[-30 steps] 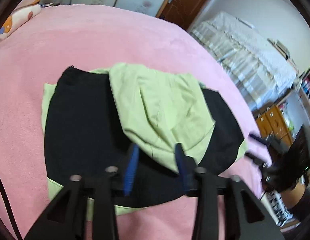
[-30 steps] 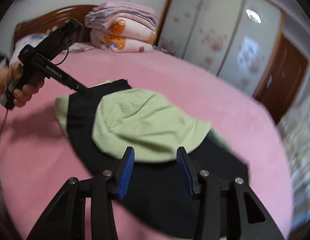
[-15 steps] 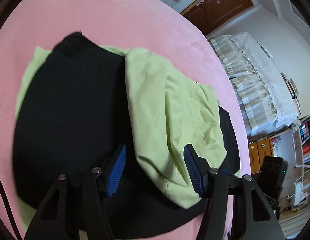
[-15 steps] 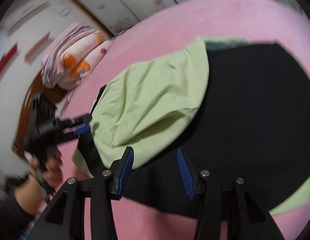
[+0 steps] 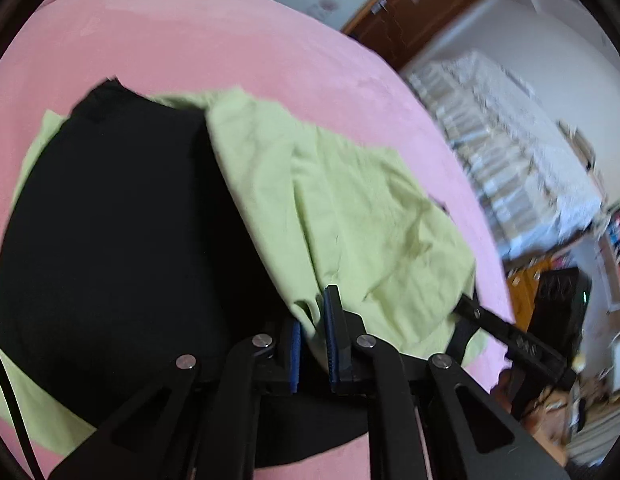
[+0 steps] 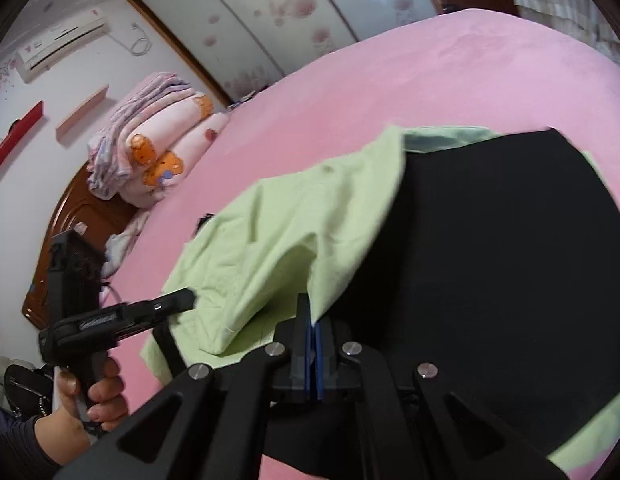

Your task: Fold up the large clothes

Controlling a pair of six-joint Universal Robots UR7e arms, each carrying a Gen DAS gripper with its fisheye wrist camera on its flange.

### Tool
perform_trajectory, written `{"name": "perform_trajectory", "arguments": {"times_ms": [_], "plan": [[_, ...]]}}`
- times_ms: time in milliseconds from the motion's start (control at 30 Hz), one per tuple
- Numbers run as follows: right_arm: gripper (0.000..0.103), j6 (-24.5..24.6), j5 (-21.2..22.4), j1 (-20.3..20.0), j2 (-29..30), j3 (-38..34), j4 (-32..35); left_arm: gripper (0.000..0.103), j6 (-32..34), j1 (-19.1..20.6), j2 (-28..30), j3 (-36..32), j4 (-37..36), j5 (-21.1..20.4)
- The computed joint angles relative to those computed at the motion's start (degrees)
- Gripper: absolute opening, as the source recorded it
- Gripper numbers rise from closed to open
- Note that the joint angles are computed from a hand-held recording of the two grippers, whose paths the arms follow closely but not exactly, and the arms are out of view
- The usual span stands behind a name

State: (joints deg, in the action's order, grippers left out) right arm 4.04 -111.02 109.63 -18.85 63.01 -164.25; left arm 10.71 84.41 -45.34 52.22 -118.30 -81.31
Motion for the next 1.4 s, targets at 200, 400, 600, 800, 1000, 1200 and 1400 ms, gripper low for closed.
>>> {"name": "perform_trajectory", "arguments": {"times_ms": [200,400,600,800,1000,1200,1400], "plan": [[0.004,1.2,-4.1,-0.8,1.6,-0.2,5.0,0.011,-0.7,-0.2,-0.4,5.4,-3.9,4.7],[0.027,-2.7,-13.2,2.5,1.6,-0.9,4.5,0.035,1.2,-3.1,-4.1,9.8,-7.4,13.9],[0.035,-12.0,-16.5,5.3,3.2,-1.7,-8.6,0.06,4.9,-5.3,-7.7,15.3,-20.2,17.3],[0.035,-12.8,-14.3,4.9,14.3,-22.1,1.2,0.06,2.7,-5.6,-2.0,9.5,-20.1,15.6],[0.032,-9.7,-18.1,2.5,21.3,-34.8,10.3,0.059,2.6,-5.4,4.6,4.1,-16.2,21.9],[0.001,-8.3,-16.8,0.1,13.4,-20.1,4.3,0.059,5.2,-3.9,4.6,4.3,-16.8,21.4],[0.007,-3.4,-17.2,0.4,10.8,-15.3,3.1,0.059,4.2,-4.1,4.8,3.8,-15.7,22.0]]}}
